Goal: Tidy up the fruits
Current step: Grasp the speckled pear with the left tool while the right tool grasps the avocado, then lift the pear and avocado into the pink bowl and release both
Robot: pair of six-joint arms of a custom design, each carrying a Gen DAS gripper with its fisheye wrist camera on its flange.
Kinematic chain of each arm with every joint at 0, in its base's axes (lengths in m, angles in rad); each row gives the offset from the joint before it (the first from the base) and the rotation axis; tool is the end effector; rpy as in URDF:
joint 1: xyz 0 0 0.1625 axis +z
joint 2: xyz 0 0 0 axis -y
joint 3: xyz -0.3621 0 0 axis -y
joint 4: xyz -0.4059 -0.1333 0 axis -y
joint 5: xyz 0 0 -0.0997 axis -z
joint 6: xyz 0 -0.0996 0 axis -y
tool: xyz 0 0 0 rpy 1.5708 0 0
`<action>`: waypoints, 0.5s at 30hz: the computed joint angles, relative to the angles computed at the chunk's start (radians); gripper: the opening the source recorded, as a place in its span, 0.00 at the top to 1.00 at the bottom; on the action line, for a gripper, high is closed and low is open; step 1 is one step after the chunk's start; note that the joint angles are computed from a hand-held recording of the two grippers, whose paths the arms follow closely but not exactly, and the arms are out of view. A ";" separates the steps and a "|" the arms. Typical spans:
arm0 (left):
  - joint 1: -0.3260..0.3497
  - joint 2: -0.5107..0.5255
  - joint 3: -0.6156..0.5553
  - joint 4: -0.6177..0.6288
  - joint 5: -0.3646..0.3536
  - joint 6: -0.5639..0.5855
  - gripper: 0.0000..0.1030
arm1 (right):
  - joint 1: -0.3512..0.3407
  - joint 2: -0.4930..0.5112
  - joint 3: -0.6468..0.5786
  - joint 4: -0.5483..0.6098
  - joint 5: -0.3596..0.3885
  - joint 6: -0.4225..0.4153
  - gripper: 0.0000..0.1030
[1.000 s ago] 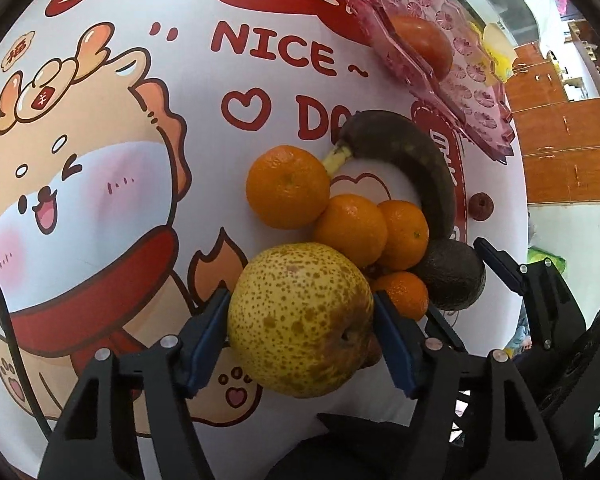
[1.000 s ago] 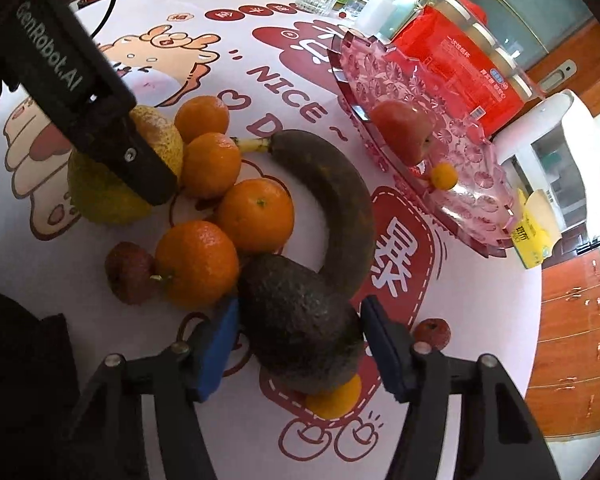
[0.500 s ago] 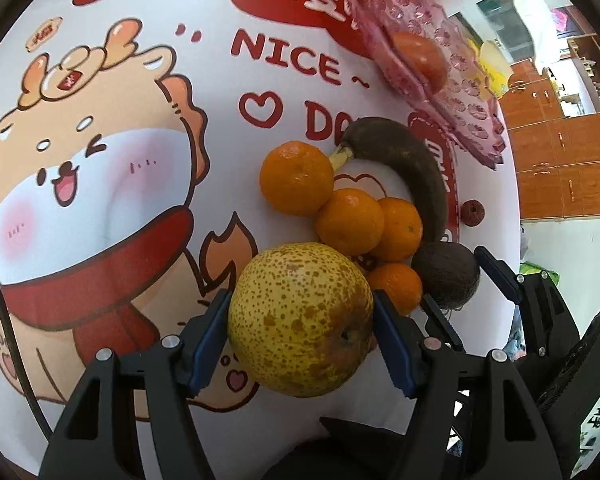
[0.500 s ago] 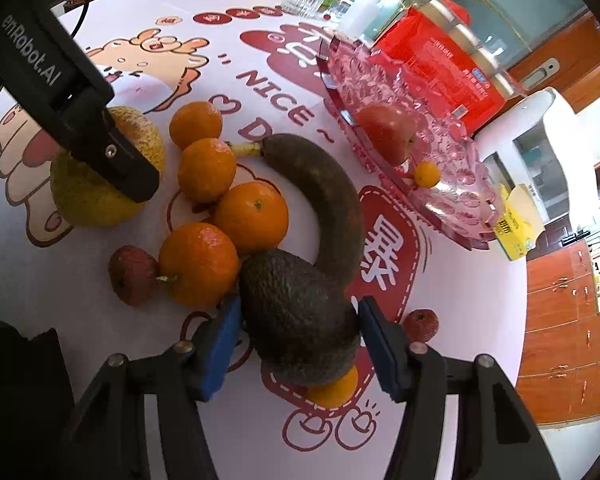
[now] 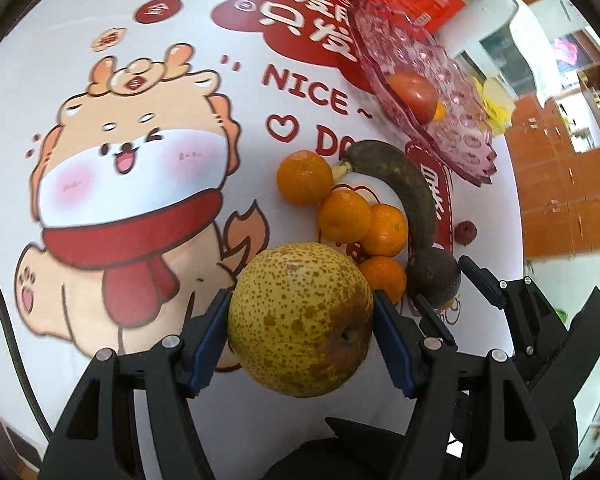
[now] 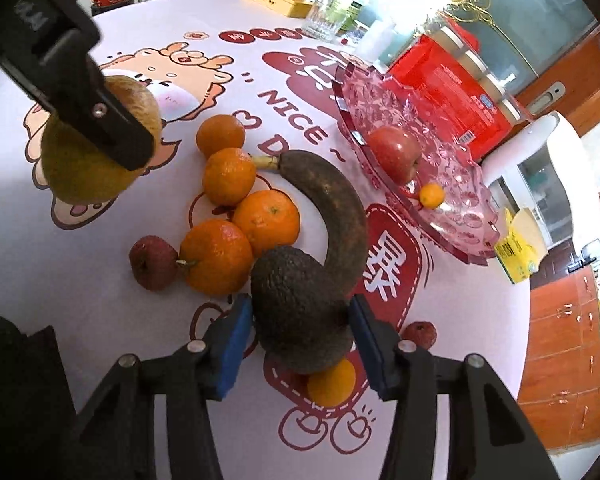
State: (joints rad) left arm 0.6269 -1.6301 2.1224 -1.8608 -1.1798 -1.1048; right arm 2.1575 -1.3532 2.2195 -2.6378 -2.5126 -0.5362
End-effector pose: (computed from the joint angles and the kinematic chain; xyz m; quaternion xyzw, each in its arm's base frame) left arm -0.2359 -0.3824 0.2219 -0.0589 0.9744 -0.1136 0.1851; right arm 0.2933 -0.3459 0.1692 0.4336 -0.7748 0.1007 0.4490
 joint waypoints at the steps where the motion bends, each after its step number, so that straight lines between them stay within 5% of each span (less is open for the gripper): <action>1: -0.009 0.002 0.001 0.005 0.008 -0.020 0.35 | -0.004 -0.001 0.003 -0.017 0.011 -0.019 0.51; 15: -0.141 -0.045 0.013 0.150 0.107 -0.315 0.35 | -0.117 -0.065 0.009 0.003 0.197 -0.100 0.41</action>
